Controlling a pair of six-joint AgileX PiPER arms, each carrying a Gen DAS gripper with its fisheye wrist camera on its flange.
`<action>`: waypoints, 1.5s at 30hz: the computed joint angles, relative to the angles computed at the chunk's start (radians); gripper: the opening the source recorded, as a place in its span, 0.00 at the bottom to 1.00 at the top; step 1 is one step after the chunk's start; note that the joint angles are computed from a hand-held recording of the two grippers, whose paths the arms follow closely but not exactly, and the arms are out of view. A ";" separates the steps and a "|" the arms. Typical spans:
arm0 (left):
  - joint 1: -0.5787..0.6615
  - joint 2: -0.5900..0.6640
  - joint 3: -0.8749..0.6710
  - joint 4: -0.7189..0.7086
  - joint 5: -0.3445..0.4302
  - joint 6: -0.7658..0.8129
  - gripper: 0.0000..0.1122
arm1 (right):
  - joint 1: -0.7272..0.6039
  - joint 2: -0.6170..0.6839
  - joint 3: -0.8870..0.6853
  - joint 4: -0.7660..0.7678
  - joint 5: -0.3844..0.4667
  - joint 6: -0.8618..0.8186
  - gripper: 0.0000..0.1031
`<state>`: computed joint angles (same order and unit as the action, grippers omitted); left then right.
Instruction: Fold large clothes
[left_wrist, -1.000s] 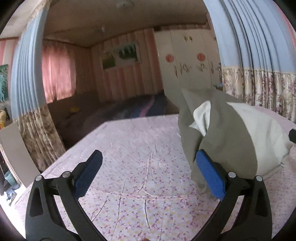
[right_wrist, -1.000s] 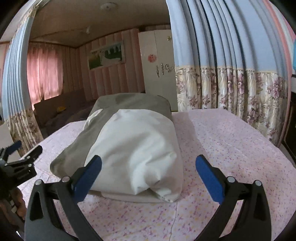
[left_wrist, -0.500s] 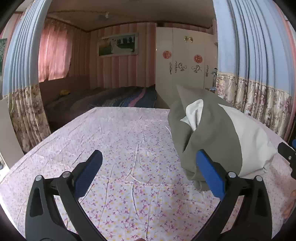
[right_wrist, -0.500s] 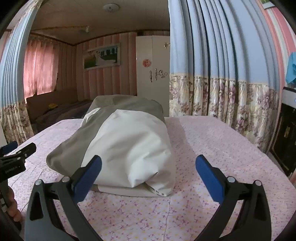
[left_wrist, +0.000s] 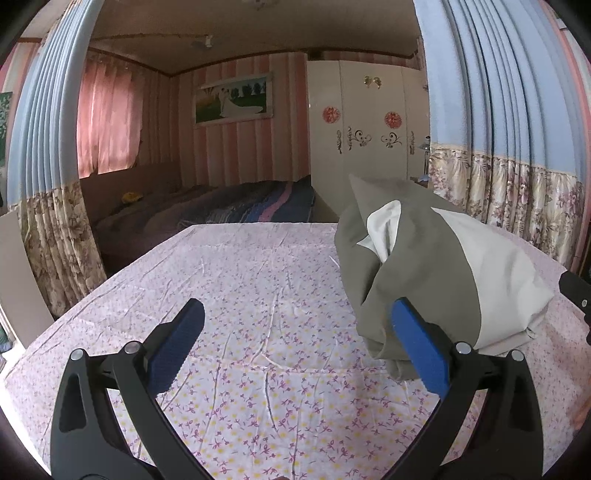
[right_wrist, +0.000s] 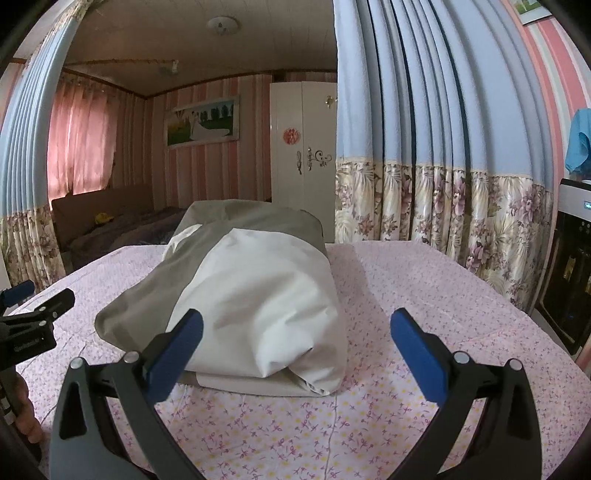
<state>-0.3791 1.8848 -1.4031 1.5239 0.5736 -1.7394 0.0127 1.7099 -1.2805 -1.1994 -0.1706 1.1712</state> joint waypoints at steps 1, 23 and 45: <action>-0.001 0.001 -0.001 -0.002 0.003 0.001 0.89 | 0.002 -0.001 0.001 0.016 0.002 -0.016 0.98; -0.003 0.007 -0.012 -0.043 0.001 0.053 0.89 | 0.001 0.001 -0.001 0.000 0.001 0.003 0.98; 0.000 -0.014 0.027 0.028 0.001 -0.020 0.89 | 0.002 0.001 -0.003 -0.024 0.004 0.027 0.98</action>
<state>-0.3795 1.8705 -1.3762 1.5520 0.5749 -1.7591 0.0144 1.7111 -1.2837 -1.2231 -0.1668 1.1978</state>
